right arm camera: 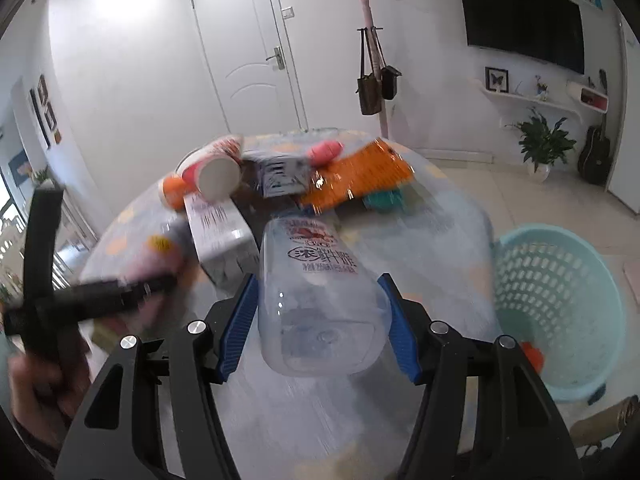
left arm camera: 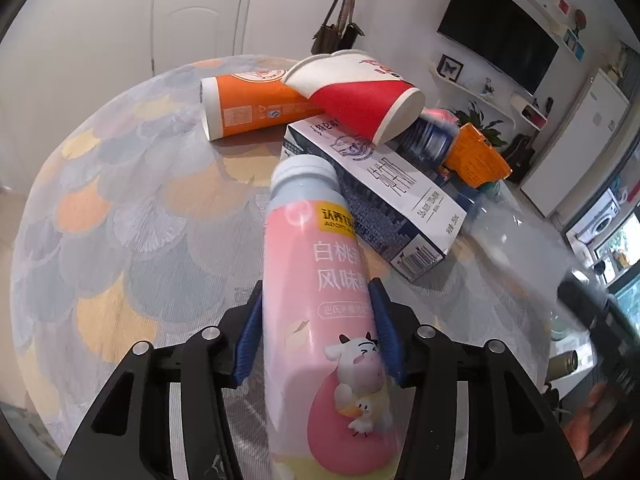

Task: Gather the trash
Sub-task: 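Grasp the clear milk bottle with the right gripper and lift it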

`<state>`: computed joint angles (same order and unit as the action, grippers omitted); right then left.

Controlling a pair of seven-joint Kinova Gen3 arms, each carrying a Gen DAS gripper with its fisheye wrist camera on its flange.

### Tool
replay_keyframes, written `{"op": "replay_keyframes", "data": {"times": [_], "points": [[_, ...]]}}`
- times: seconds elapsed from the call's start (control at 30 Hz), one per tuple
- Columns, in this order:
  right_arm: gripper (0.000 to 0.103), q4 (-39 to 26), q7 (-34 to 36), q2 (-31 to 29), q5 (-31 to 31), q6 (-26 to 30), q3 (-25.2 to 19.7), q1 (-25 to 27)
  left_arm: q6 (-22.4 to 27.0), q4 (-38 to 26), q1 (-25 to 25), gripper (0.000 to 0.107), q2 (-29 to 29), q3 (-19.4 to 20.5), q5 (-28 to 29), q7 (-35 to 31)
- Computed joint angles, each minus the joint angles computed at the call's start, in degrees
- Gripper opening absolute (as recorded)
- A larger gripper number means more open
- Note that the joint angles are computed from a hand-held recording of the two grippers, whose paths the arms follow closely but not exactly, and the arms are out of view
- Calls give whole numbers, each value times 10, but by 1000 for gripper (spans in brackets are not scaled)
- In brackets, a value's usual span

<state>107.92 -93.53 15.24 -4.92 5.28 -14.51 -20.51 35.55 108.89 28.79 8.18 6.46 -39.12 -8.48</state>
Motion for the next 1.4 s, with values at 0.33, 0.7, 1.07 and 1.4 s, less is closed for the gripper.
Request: {"op": "replay_keyframes", "data": {"times": [0.33,0.7,1.07,1.4], "points": [[70,1,-12,9,13,59,26,-24,-7,8,-5,50,-8,5,7,-9],[75,-112,-48,46,34,184,70,-73,9,0,-11,53,-4,14,19,-13],[55,-137,-55,57,39,209,62,-63,-37,34,2,47,-42,12,-25,23],[53,-95,-7,11,-18,154,31,-8,-118,46,-24,47,-65,57,-162,129]]}}
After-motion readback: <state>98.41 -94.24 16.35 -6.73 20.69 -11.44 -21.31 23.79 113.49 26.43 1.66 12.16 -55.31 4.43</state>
